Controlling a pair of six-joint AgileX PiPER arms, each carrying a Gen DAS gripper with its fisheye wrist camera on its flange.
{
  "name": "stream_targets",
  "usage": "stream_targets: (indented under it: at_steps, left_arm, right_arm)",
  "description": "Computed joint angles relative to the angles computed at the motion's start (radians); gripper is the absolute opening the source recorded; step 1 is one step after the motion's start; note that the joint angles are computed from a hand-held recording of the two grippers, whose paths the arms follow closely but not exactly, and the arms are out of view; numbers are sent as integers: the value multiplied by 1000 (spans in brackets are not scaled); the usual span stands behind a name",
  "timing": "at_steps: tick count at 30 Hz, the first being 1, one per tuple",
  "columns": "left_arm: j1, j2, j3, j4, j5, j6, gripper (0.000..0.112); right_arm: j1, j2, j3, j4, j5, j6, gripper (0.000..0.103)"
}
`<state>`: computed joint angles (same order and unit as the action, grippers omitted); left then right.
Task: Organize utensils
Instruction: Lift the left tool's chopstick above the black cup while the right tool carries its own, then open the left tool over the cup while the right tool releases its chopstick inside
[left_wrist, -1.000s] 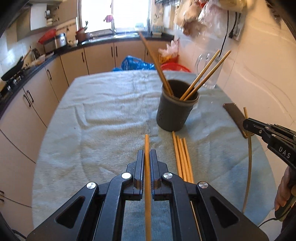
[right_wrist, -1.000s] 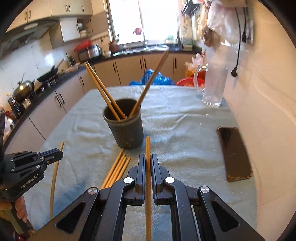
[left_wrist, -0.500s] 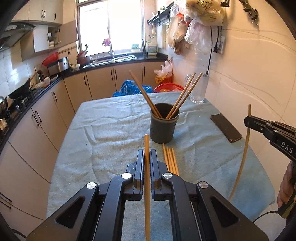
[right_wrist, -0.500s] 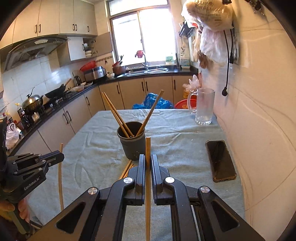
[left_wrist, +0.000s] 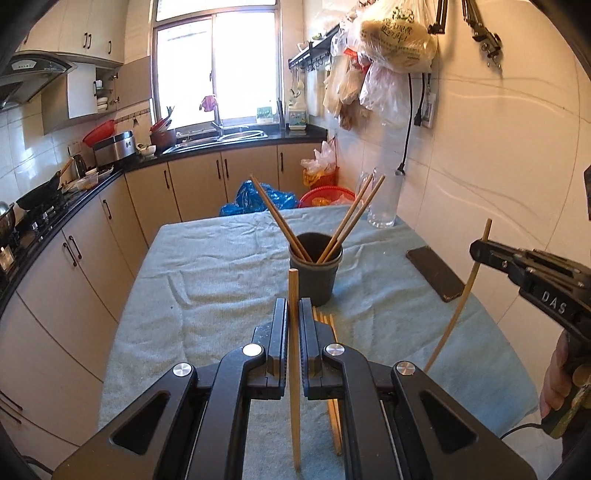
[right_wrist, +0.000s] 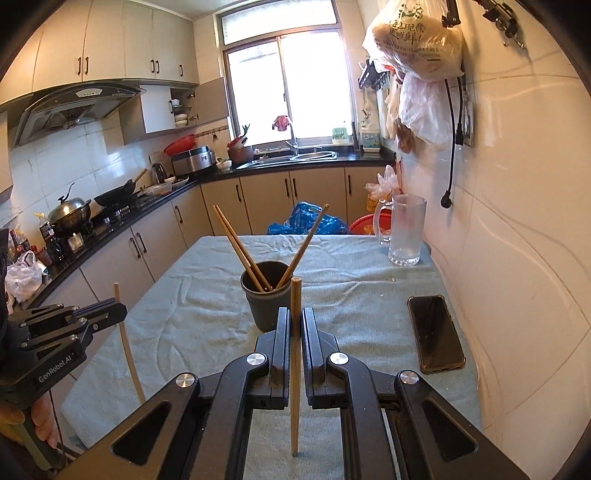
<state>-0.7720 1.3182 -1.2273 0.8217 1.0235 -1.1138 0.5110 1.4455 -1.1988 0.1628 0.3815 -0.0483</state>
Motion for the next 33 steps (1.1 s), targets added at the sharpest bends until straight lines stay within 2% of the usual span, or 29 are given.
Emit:
stream_targets:
  at_steps: [8,14,19,27,33]
  left_arm:
    - [63,10,-108,-38,-36,82,5]
    - [143,75,-275,-75,-65,192,5]
    - [230,164,-474,-157,-84,316,5]
    - [343,339,-774,-264,-105,457,5]
    - [414,470,-889,-370,-107,525,5]
  right_arm:
    - [-3,40,-88,0,21,-15,6]
    - [-7,105,-230,20,56,-25,6]
    - [-5,189,-401,36,89,-24,6]
    - [-9,406,-773,51,135,52,6]
    - [-1,559,-966,-73,152,203,7]
